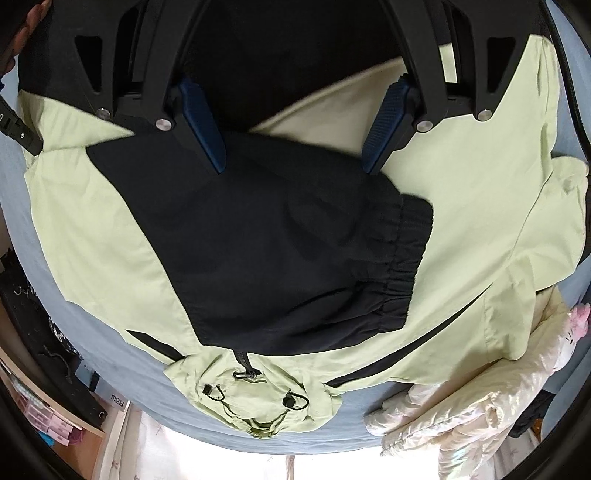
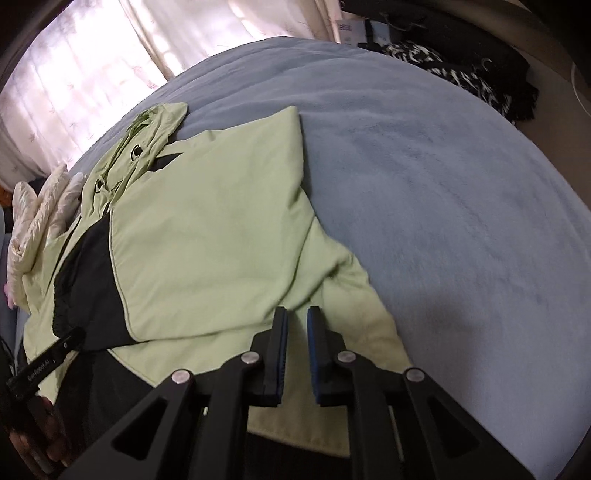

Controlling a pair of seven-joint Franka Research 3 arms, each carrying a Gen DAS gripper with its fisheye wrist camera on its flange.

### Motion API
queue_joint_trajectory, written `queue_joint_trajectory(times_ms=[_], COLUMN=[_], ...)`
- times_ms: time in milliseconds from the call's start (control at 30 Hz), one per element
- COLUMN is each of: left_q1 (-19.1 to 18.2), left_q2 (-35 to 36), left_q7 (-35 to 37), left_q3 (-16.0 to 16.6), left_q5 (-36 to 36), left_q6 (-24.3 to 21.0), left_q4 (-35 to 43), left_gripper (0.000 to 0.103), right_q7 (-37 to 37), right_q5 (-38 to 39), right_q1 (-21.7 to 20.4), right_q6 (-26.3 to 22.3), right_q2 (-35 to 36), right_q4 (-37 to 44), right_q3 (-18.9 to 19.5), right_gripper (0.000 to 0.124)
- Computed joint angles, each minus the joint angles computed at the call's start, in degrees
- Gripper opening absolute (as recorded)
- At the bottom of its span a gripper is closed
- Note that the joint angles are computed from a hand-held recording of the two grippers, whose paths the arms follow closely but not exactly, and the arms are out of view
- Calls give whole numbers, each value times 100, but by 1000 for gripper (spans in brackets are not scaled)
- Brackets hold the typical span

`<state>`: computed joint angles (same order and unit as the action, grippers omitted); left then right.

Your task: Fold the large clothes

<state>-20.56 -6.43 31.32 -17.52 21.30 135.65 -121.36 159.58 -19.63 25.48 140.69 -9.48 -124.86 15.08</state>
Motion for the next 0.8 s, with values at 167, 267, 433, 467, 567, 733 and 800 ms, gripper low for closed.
queue_joint_trajectory(times_ms=[167,267,433,467,567,733,800], left_q1=[-71,-131,-213,-228,-241,-242,-232], left_q2=[-360,-738,-1457,-1678,-2179,-3171,-3596], left_q7=[-97,-160,-201,-205,-168,-98,-62], left_q3=[-66,-106,-146,-157,-175,-72,11], left_q5=[-22,-121,-264,-274,-279,-359,-423], left_q6=[-104,-119,-202,-258,-439,-658,-718], left_q4=[-210,-446,-852,-958,-1177,-1652,-1878], left_gripper=[74,74,74,74,74,74,74], right_q7=[93,195,404,364,274,378,398], right_q5=[167,249,-149,-124,233,460,408], right_q1=[72,137,269,330,515,744,854], right_q6=[-151,-159,-881,-986,-916,-922,-1080], right_q2=[-136,-234,-195,-179,-237,-204,-41], right_q4=[-60,-147,83,136,128,380,659], right_q3=[90,154,460,452,392,555,641], right_gripper=[21,33,38,39,40,40,40])
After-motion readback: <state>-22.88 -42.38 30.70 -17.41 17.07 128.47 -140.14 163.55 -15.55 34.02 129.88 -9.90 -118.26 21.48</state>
